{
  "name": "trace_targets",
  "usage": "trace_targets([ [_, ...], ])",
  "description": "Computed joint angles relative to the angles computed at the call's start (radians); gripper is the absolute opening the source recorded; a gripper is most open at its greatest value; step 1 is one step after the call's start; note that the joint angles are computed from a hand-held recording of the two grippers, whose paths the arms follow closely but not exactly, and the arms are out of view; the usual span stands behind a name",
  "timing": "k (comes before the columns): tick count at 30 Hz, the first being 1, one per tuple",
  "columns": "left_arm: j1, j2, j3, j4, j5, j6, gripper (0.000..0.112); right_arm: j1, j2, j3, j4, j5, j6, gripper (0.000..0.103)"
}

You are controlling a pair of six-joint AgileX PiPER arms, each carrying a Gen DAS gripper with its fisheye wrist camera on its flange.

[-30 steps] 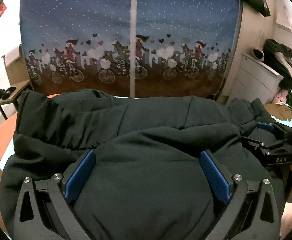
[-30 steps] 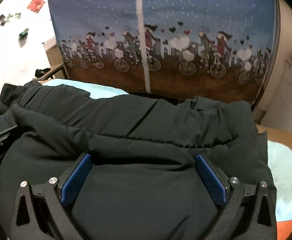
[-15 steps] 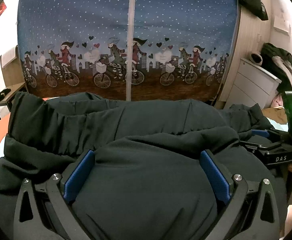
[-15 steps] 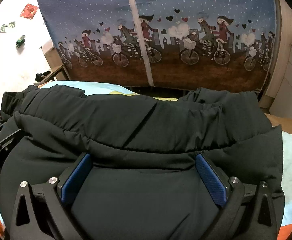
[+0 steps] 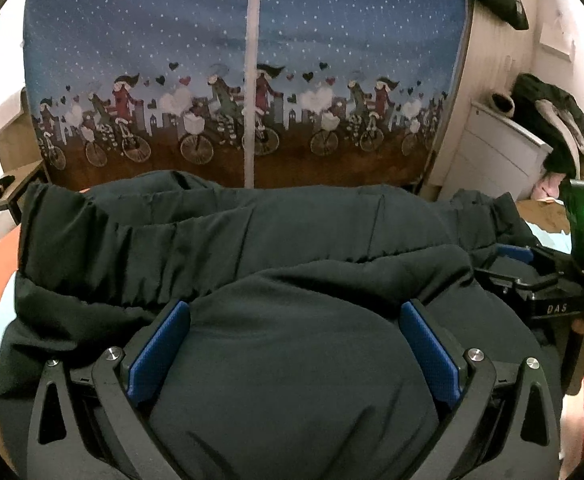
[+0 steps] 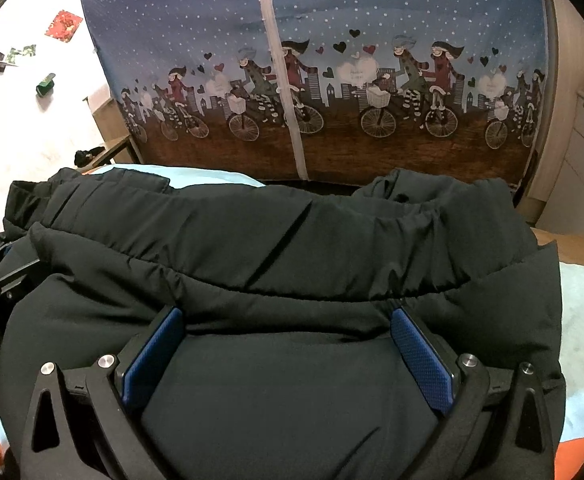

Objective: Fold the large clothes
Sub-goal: 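Move both open tools back over the jacket side edge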

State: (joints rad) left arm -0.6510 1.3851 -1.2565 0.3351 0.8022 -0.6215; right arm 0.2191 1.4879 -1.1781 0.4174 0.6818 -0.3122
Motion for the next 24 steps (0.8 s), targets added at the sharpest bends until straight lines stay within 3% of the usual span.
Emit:
trace_targets([
  [2, -0.004, -0.031, 0.006, 0.025, 0.019, -0.032, 0.102, 0.008, -0.020, -0.007, -0.060, 0.011, 0.054, 0.103],
  [5, -0.006, -0.157, 0.100, 0.089, -0.055, -0.111, 0.102, 0.003, -0.069, 0.021, -0.094, -0.002, 0.081, 0.103],
  [14, -0.020, -0.234, 0.114, 0.181, 0.092, -0.112, 0.102, -0.063, -0.140, 0.038, -0.171, 0.043, 0.097, 0.103],
  [21, -0.061, -0.291, 0.180, 0.281, 0.168, -0.217, 0.102, -0.100, -0.190, 0.067, -0.267, 0.044, 0.136, 0.103],
  [24, -0.022, -0.324, 0.204, 0.257, 0.178, -0.212, 0.102, -0.149, -0.205, 0.086, -0.274, 0.040, 0.128, 0.103],
])
